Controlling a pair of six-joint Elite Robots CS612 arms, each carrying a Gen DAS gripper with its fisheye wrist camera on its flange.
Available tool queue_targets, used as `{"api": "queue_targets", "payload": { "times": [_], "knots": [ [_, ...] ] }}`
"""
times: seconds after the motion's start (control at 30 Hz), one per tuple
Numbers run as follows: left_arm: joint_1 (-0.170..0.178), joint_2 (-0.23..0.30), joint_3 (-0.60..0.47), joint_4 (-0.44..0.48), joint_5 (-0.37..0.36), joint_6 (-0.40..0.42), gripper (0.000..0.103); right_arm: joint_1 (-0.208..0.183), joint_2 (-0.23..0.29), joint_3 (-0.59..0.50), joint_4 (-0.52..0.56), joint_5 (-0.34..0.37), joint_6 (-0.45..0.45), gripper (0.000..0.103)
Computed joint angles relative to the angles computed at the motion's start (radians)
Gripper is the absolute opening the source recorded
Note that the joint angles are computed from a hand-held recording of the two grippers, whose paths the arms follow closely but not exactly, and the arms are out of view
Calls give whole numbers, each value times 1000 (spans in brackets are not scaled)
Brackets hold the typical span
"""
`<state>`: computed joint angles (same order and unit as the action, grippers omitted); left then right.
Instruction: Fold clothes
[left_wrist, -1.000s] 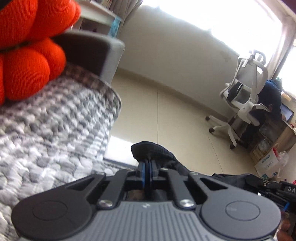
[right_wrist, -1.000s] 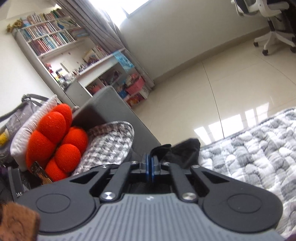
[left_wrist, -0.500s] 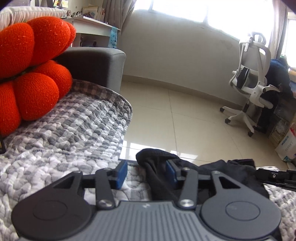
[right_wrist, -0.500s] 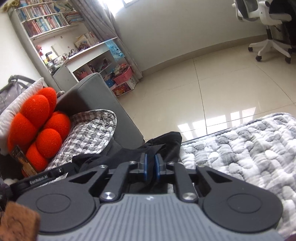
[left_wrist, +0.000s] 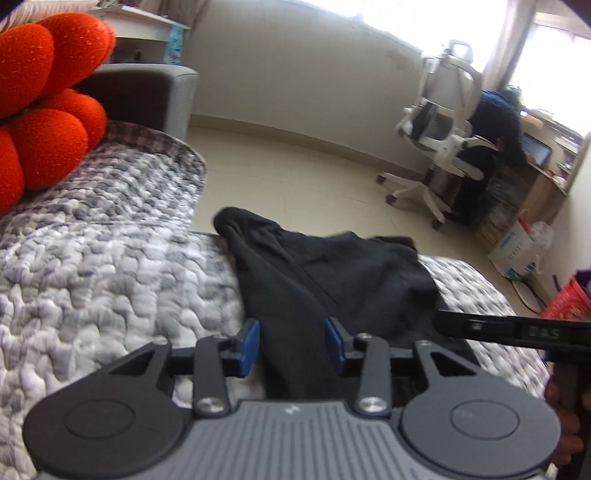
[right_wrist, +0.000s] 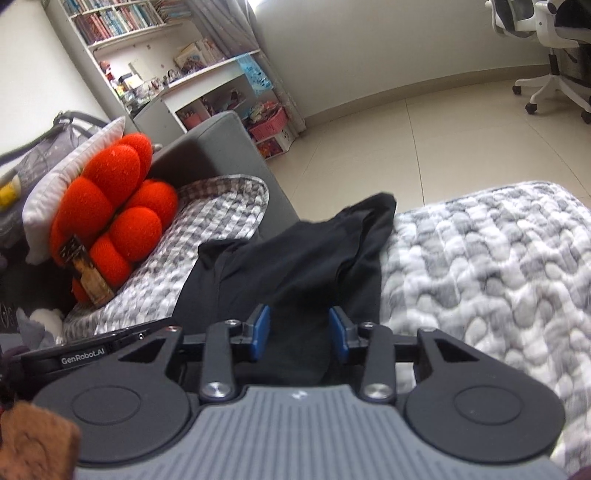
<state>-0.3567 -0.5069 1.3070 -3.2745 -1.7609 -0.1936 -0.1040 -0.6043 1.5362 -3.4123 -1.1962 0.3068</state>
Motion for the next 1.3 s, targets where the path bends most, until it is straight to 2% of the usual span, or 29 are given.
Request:
{"api": "queue_targets", "payload": {
  "times": [0.1,0.13,0.2,0.33,0.37,0.53,0.63,0.73,0.87,1.0,1.1,1.23,1.3],
  "knots": [
    [5,-5,30,-12,-73,17,39,14,-11,18,24,-46,-54,40],
    [3,-9,41,-12,-64,27,39,18,-14,24,29,-64,-75,39],
    [-2,-16,63,-13,-42,47,38,27,-20,35,39,-103,-119,30],
    [-6,-51,109,0,-20,51,38,34,-49,68,63,-161,-138,29],
    [-5,-57,121,-11,-21,43,38,33,-56,78,60,-159,-132,33],
    [-3,-74,170,-89,-78,37,38,29,-85,132,6,-80,-92,34],
    [-8,-76,193,-92,-112,65,38,41,-97,155,17,-84,-115,34],
    [-16,-83,222,-71,-111,103,38,49,-105,175,49,-97,-131,34],
    [-20,-117,274,-57,-121,121,38,51,-119,212,47,-107,-131,32],
    [-20,-145,329,-48,-159,126,38,45,-147,247,66,-85,-88,33],
    [-29,-170,380,-66,-154,154,38,43,-166,277,76,-63,-64,35],
    [-31,-197,433,-51,-210,174,38,40,-187,316,77,-26,-45,36],
    [-41,-210,468,-74,-197,197,38,39,-195,335,69,-4,-32,36]
  ]
}}
